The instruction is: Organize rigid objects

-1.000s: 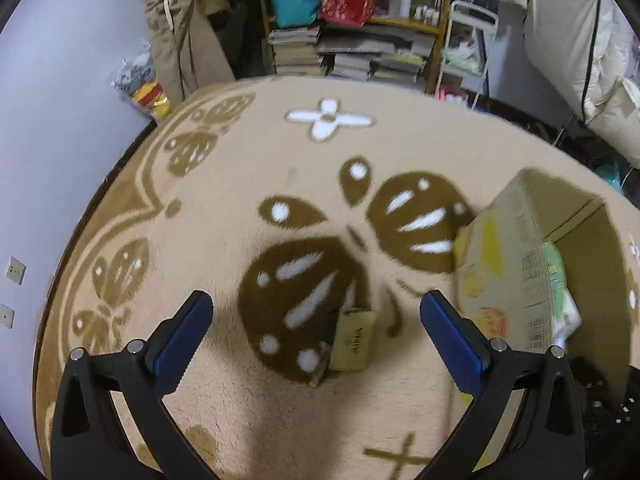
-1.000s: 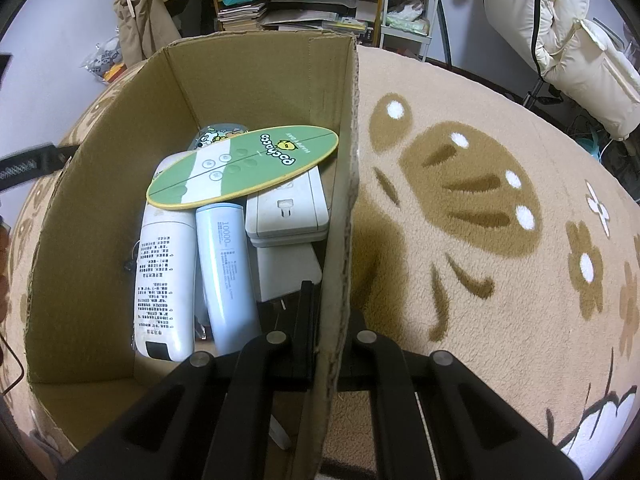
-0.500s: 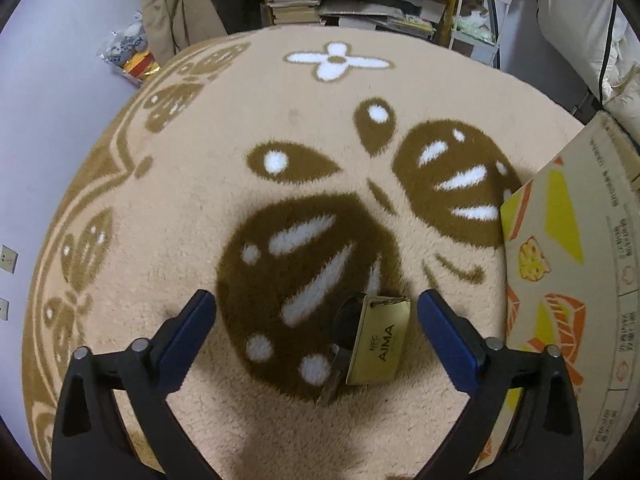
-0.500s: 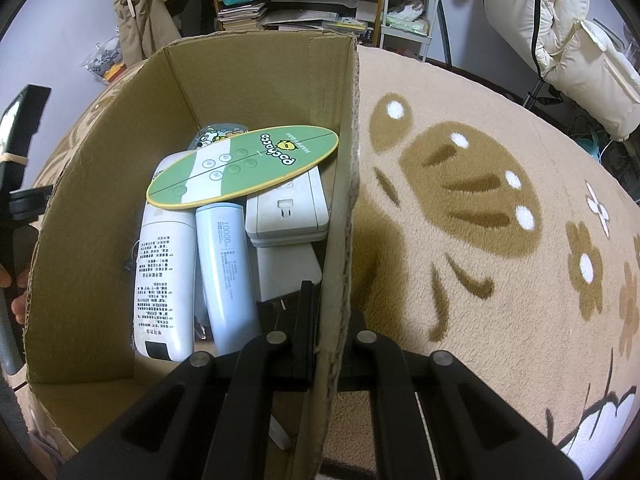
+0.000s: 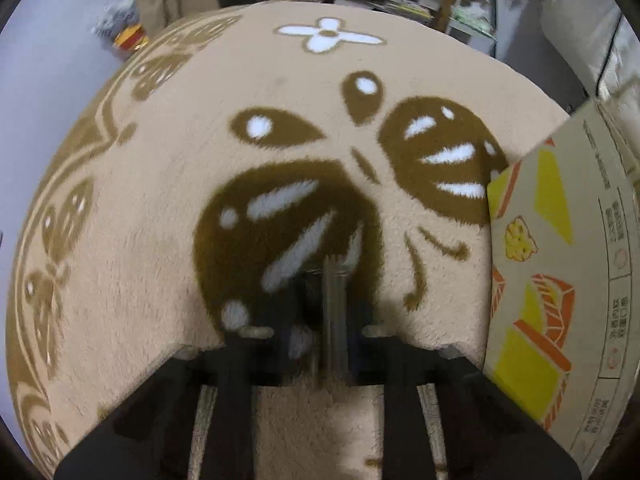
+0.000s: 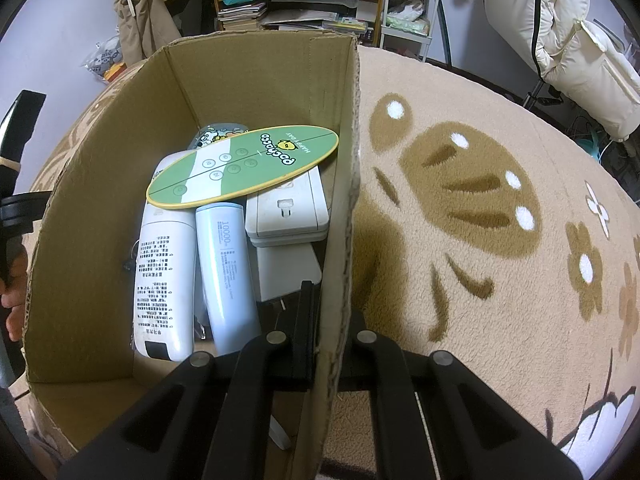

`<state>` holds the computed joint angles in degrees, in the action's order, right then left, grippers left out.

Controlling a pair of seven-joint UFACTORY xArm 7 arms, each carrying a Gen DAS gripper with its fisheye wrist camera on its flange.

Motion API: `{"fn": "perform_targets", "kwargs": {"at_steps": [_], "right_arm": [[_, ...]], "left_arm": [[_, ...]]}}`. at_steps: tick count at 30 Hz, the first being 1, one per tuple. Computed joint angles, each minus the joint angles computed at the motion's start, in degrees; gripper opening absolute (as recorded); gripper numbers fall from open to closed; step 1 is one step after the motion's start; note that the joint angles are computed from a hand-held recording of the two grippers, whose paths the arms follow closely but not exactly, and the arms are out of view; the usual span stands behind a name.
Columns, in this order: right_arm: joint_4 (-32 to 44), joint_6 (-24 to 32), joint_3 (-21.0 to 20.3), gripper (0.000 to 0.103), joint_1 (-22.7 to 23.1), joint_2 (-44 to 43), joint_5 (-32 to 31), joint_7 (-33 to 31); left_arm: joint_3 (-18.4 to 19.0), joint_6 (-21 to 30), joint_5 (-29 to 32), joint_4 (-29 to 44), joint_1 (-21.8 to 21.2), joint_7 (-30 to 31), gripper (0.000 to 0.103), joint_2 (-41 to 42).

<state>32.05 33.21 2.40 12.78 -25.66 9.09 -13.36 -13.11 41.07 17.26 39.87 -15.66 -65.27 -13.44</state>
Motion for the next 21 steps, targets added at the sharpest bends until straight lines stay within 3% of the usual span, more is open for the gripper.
{"fn": "perform_targets", "kwargs": {"at_steps": [15,21], "right_arm": [[-0.02,0.02,-0.10,0.007,0.09,-0.03,0.03,0.01],[0.00,0.03,-0.12,0.007,0.12,-0.01,0.13,-0.02]], "left_arm": [[-4.65,5.98,5.28,1.98,0.18,-3.86,0.011,-7.81],[-4.30,5.30,4.98,1.99,-0.13,-3.97,0.011,-7.71]]}}
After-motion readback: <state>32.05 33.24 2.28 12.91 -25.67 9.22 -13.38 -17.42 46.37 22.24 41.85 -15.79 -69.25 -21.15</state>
